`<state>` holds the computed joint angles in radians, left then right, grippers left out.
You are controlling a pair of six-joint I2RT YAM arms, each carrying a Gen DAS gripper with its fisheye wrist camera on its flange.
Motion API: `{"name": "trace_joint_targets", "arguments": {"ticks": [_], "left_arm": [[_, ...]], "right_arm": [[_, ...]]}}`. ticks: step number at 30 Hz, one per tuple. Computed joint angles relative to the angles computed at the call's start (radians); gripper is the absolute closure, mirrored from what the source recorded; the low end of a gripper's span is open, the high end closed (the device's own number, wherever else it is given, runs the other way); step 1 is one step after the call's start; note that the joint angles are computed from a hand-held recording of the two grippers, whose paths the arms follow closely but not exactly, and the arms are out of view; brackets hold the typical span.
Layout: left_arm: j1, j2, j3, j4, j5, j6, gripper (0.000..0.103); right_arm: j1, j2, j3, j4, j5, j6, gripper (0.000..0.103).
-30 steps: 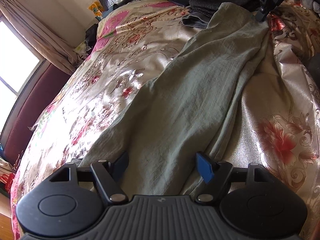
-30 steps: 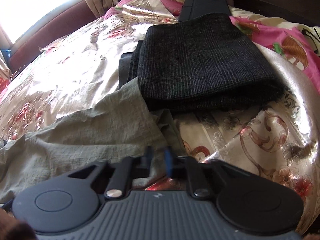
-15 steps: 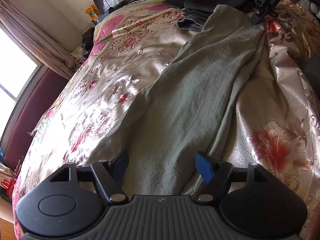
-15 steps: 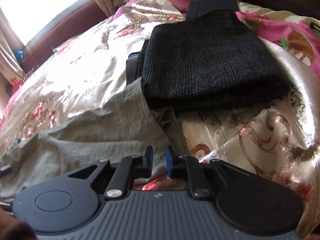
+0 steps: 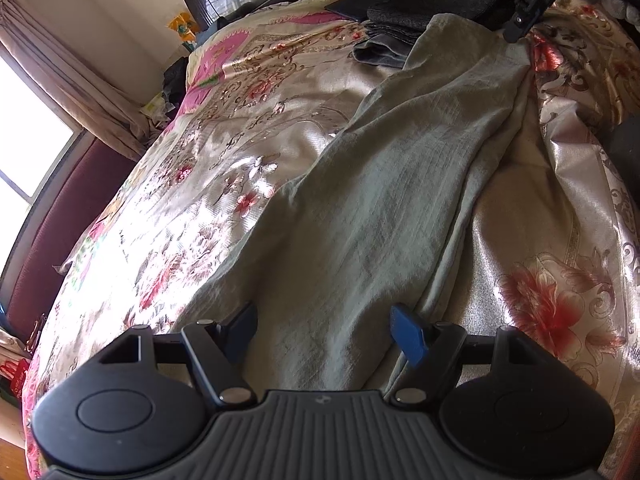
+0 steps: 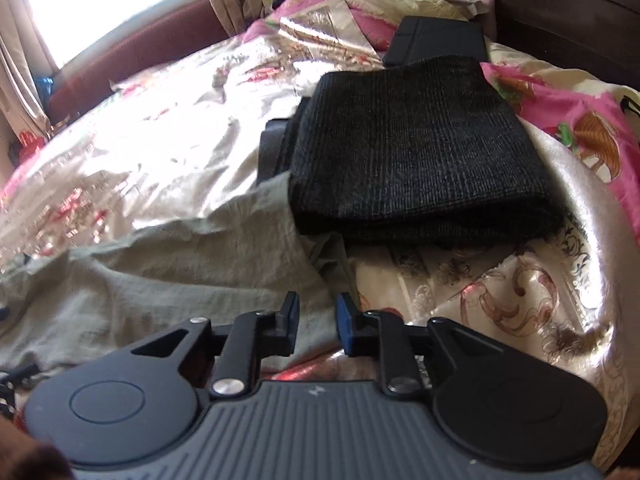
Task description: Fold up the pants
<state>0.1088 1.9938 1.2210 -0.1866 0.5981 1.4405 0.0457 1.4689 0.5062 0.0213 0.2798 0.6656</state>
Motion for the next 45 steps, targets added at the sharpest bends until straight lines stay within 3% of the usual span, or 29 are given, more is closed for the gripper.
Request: {"name": "trace_joint_targets", "arguments": {"ticks": [4,9,14,19,24,27,28,30,34,37,41,43,45], "left_arm": [[-0.006,-0.018,0.042,-0.110,0.077,-0.073,0.016],[-0.088,-0.062,0.020,-0.144,0.170,-0.189,0.013],[-0.246,-0.048,0.002,-0.107,0.128,-0.322,0.014],[-0.319,-0.067,-0.049,-0.083,0.111,-0.323,0.014],[-0.363,-0.060,-0.085,-0.038,0.061,-0.330,0.013],[-0.392,-0.034,-0.075,-0.040,0.023,-0.361,0.014],[-0.400,-0.028,-0.071,-0.044,0.012,-0.368,0.014],[-0.416,-0.018,-0.057,-0.069,0.008,-0.365,0.019],[-0.434,-0.047,-0.085,-0.054,0.032,-0.345,0.038],[-0.441,-0.056,-0.094,-0.064,0.046,-0.339,0.039],[-0.476,-0.034,-0.108,-0.036,-0.034,-0.350,0.038],[-0.475,-0.035,-0.086,-0.066,-0.036,-0.352,0.037],[-0.465,-0.037,-0.076,-0.079,-0.028,-0.341,0.034]], "right_arm": [[-0.017,-0.006,-0.031,0.054,-0.034,-0.015,0.077],[-0.029,0.029,-0.027,0.115,-0.078,-0.059,0.074],[-0.060,0.088,-0.012,0.170,-0.113,-0.069,0.072],[-0.073,0.023,-0.061,0.216,-0.186,-0.141,0.072],[-0.091,0.114,-0.016,0.203,-0.201,-0.164,0.081],[-0.094,0.119,-0.035,0.243,-0.191,-0.083,0.093],[-0.098,0.103,-0.043,0.240,-0.207,-0.067,0.101],[-0.105,0.047,-0.086,0.270,-0.237,-0.020,0.101],[-0.133,-0.211,-0.199,0.240,-0.227,0.072,0.101],[-0.162,-0.291,-0.217,0.180,-0.233,0.067,0.101],[-0.131,-0.032,-0.103,0.157,-0.183,0.021,0.094],[-0.142,-0.033,-0.130,0.220,-0.193,0.060,0.091],[-0.166,-0.067,-0.145,0.230,-0.223,0.067,0.078]]}}
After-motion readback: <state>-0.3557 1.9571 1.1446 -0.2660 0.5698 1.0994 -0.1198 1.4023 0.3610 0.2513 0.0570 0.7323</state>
